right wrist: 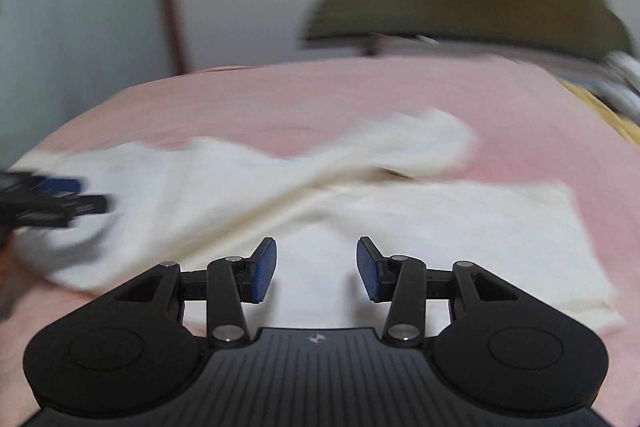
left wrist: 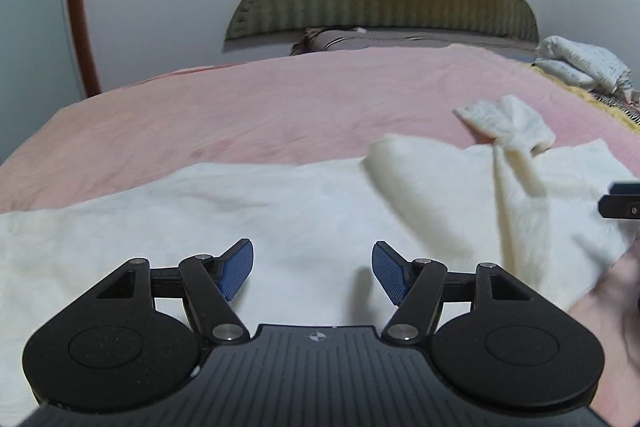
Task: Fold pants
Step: 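Grasp the pant leg hem with the right gripper and lift it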
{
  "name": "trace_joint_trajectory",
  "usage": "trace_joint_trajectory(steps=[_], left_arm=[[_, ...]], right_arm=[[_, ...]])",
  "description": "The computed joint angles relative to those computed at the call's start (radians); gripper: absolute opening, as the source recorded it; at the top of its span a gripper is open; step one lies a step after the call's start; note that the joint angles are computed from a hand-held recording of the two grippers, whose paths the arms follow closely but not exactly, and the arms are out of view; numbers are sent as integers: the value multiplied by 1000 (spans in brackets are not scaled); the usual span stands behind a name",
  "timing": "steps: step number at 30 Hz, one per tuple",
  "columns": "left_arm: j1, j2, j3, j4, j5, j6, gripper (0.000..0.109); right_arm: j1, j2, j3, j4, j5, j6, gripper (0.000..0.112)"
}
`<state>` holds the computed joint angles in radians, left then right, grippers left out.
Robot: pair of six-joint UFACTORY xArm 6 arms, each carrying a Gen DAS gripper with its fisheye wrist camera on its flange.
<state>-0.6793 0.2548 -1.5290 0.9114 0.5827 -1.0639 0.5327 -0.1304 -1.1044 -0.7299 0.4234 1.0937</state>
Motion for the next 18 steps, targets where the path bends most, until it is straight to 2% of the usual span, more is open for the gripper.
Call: trace_joint_trajectory(steps=[2, 4, 5, 7, 10, 12, 14, 16, 18], left_arm=[[-10, 35, -35, 20, 12, -7, 70], [-15, 46, -37, 23, 10, -16, 70], [-19, 55, -44, 12, 11, -12, 70], [-14, 62, -42, -14, -3, -10, 71], [-17, 59, -27, 45, -7, -70, 74], [-20, 60, -23, 69, -8, -87, 78], [-13, 63, -23, 44, -24, -69, 83], [-2, 62, -16, 10, -51, -51, 88], [4, 62, -10, -3, -72, -47, 90]], right_arm=[[-38, -27, 50, 75, 59, 2, 44], [-67, -74, 121, 66, 8, 50, 44], [-68, -76, 114, 61, 24, 79, 45], [-54, -41, 48, -37, 76, 140, 46], [-64, 49, -67, -81, 26, 108, 46], [-92, 131, -163, -15, -45, -7, 45], [-113, 241, -279, 107, -102, -162, 45], [-121, 358, -413, 276, -78, -332, 45], [-120, 474, -574, 393, 36, -453, 45]])
